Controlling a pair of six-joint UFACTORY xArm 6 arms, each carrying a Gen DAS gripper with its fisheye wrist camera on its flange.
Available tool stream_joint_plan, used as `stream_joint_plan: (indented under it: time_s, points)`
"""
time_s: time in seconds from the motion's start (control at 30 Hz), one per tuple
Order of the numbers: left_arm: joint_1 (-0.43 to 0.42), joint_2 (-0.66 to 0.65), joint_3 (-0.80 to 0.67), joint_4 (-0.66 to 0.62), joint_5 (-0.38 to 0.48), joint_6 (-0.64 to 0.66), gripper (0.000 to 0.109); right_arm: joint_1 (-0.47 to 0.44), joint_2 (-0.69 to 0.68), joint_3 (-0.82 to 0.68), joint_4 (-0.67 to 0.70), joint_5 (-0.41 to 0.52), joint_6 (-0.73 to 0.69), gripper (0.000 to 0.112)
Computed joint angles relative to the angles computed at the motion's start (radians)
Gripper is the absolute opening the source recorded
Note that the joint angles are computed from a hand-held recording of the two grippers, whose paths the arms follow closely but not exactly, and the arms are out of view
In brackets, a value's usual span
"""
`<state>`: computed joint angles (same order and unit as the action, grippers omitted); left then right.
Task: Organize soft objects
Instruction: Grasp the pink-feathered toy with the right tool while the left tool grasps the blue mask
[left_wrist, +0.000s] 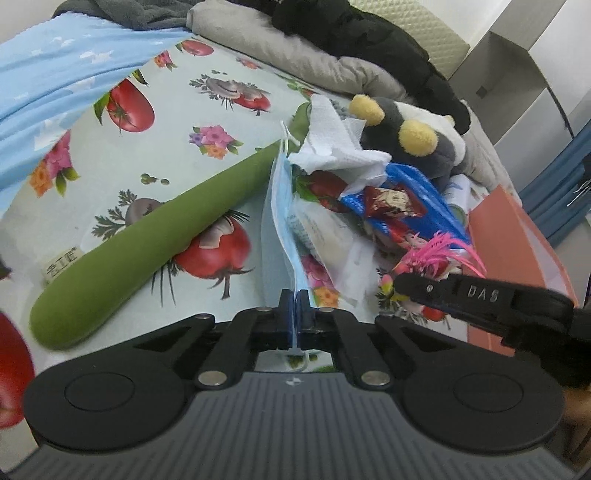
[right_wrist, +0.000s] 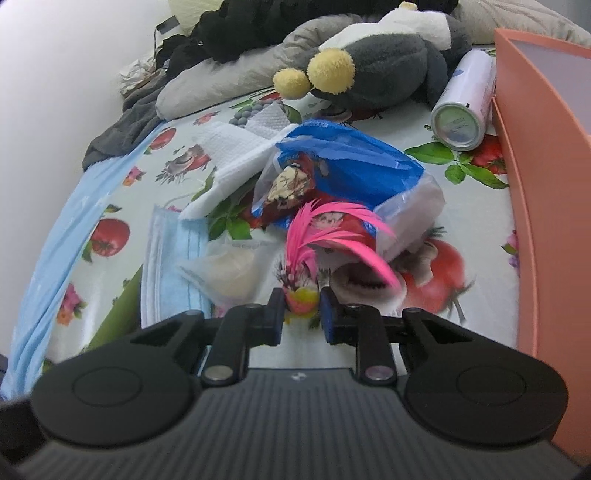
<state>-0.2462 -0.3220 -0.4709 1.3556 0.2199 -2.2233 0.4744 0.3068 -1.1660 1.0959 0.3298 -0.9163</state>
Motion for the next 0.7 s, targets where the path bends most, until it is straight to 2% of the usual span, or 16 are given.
stream_joint_plan:
  time_s: [0.17, 0.43, 0.7]
  points:
    - [-0.045, -0.106, 0.068, -0.051, 0.014, -0.008, 0.002, 0.005, -0.087, 0.101, 0.012, -0.019, -0.027, 0.024]
    - [-0.171, -0.285, 0.181, -0.288, 0.109, 0.101, 0.002, 0.004, -0.218, 0.246, 0.029, -0.046, -0.058, 0.024]
    - [-0.299, -0.406, 0.249, -0.467, 0.219, 0.168, 0.002, -0.027, -0.318, 0.367, -0.055, -0.032, -0.003, 0.024]
